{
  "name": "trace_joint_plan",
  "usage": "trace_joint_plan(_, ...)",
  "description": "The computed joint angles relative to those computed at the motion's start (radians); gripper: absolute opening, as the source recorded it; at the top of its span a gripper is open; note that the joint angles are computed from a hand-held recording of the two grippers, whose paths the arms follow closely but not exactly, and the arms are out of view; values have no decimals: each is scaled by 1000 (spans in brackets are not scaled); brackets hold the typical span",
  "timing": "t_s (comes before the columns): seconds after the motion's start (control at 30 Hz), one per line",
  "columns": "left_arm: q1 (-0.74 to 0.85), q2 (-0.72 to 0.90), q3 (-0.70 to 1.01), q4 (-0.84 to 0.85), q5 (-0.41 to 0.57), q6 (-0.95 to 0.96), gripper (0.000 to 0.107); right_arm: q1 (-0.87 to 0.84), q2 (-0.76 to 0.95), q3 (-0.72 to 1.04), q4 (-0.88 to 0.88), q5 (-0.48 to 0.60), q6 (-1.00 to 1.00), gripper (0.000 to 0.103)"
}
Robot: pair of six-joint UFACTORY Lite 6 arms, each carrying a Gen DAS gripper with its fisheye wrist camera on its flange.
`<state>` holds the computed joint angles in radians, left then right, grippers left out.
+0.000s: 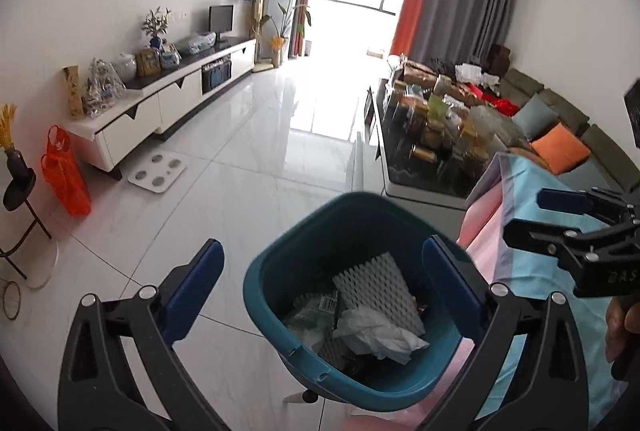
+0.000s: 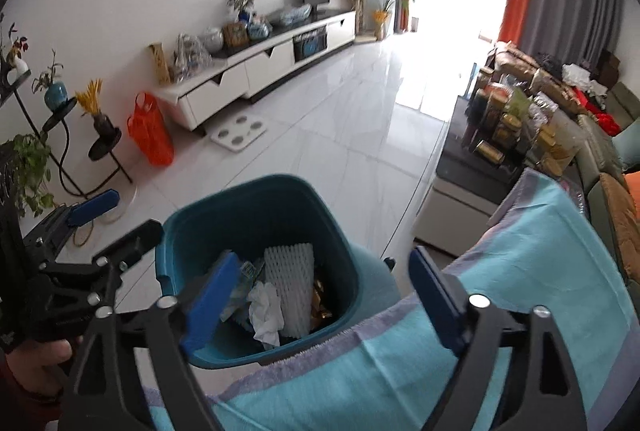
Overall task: Collect trash
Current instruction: 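Open both tools to drop the bag and tissue into the bin, then move both tools back over the table toward the orange peels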
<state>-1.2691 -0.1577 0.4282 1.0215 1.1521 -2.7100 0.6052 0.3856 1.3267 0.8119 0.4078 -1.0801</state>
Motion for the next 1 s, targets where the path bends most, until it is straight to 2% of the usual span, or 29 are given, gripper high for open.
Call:
trace_joint_plan(0.13,-100,-34,72,-70,147,51,98,-41,-106,-96,132,-11,-133,96)
trace_joint_plan(0.37,-234,81,296,-96,381,142,98,-141,-319,-288,370,6,-360,96)
trace_joint_plan(0.5,-268,162,415,-75,457,193,98,-238,-456,-404,469,55,-467,96)
trace_joint_plan(0.83,-294,386,724,49,494,337,98,-554,-724,-619,542,227,-602,96)
trace_joint_plan(1.0,-273,499,870,124,442,402,98,-789,-800,-696,554,351,-683,96)
